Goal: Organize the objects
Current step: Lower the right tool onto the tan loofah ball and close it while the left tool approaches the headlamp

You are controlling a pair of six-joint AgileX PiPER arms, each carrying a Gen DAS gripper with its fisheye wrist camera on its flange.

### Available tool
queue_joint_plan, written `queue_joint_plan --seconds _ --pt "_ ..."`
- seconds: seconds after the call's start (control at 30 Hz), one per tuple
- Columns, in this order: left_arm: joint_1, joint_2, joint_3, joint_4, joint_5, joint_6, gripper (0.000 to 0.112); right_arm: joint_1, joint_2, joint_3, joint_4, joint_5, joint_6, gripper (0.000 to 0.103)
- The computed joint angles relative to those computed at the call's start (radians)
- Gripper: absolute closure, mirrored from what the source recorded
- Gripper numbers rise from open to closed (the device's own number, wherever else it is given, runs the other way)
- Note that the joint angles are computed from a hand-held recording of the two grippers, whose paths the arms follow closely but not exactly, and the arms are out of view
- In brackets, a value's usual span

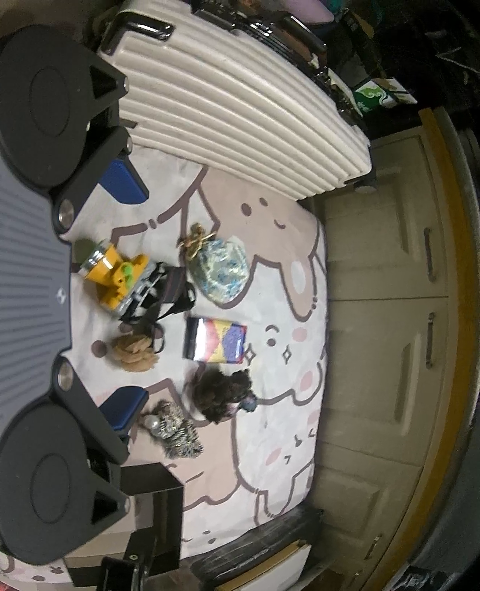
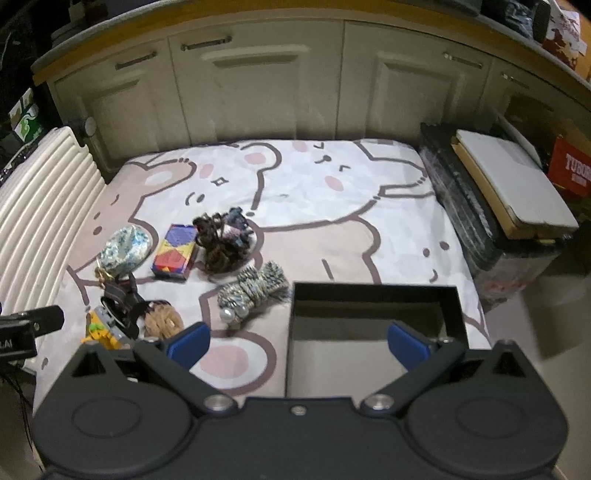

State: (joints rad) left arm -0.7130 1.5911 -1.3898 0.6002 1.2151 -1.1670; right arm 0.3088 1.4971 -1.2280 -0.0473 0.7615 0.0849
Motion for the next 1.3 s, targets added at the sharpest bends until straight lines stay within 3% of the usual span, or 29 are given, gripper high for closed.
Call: queue_joint_plan --seconds 0.4,0.73,1.07,1.3 --pt "0.117 0.029 -0.072 -0.001 -0.034 0.122 0.009 0.055 0.148 -0.218 0.007 0.03 0.025 0.0" --pt "0.266 0.068 -0.09 -0.054 -0.14 0.26 0.009 0.089 0.325 -0.41 0.015 0.065 0.051 0.0" --pt "0.332 0.114 -0.005 -0.11 -0.231 0.305 0.01 0.076 0.439 -0.435 0.093 0.061 0.052 0.001" --pt "0.361 0.143 0.065 -0.171 -0.299 0.382 0.014 0.06 0.499 -0.423 0.189 0.077 0.049 0.014"
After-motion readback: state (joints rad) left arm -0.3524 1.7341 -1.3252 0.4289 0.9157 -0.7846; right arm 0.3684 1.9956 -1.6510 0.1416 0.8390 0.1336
